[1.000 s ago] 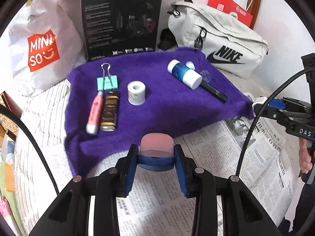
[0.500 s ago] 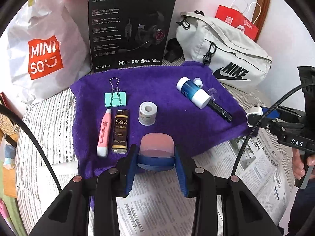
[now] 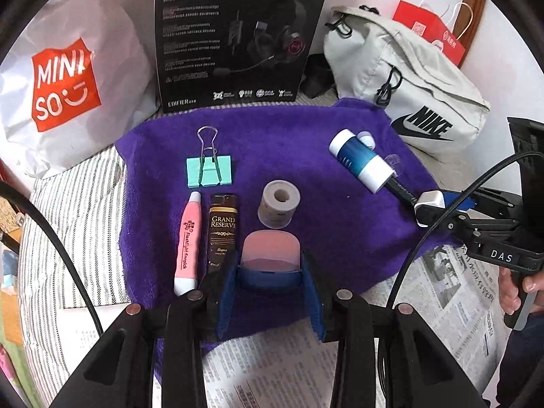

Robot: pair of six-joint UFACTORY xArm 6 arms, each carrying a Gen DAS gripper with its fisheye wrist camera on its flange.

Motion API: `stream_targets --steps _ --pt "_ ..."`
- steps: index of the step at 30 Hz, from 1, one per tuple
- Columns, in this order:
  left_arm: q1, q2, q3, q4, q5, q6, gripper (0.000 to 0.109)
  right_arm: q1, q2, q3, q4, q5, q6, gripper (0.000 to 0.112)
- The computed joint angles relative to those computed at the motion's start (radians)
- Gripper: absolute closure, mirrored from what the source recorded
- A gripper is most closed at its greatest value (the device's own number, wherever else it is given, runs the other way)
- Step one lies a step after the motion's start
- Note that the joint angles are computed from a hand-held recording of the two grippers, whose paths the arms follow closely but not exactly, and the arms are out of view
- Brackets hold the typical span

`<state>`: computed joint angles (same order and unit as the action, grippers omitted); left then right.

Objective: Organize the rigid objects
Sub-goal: 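Set the charger by the cylinder with the right tool while the left tool lowers the pink item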

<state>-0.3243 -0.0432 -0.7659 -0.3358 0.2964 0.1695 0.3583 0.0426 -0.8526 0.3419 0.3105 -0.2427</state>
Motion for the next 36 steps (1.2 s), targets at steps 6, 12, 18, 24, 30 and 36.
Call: stream_targets --steps 6,12,18,24,30,36 --pt "-0.003 0.045 -0.030 -0.026 0.010 0.027 0.074 0.007 0.047 -0.037 -0.012 0.011 0.003 0.068" --pt "-0.002 0.080 -0.061 -0.005 0.022 0.021 0.074 0.007 0.090 -0.068 -0.078 0.017 0.048 0.068" --pt "-0.002 0.105 -0.088 0.009 0.029 0.019 0.074 0.008 0.110 -0.089 -0.096 0.014 0.045 0.068" --pt "0.002 0.110 -0.096 0.015 0.035 0.021 0.074 0.012 0.141 -0.130 -0.105 0.023 0.041 0.068" --pt "0.003 0.120 -0.104 0.036 0.045 0.019 0.074 0.025 0.175 -0.170 -0.158 0.041 0.057 0.068" --pt "0.005 0.126 -0.109 0.025 0.050 0.032 0.074 0.023 0.202 -0.198 -0.119 0.067 0.028 0.068"
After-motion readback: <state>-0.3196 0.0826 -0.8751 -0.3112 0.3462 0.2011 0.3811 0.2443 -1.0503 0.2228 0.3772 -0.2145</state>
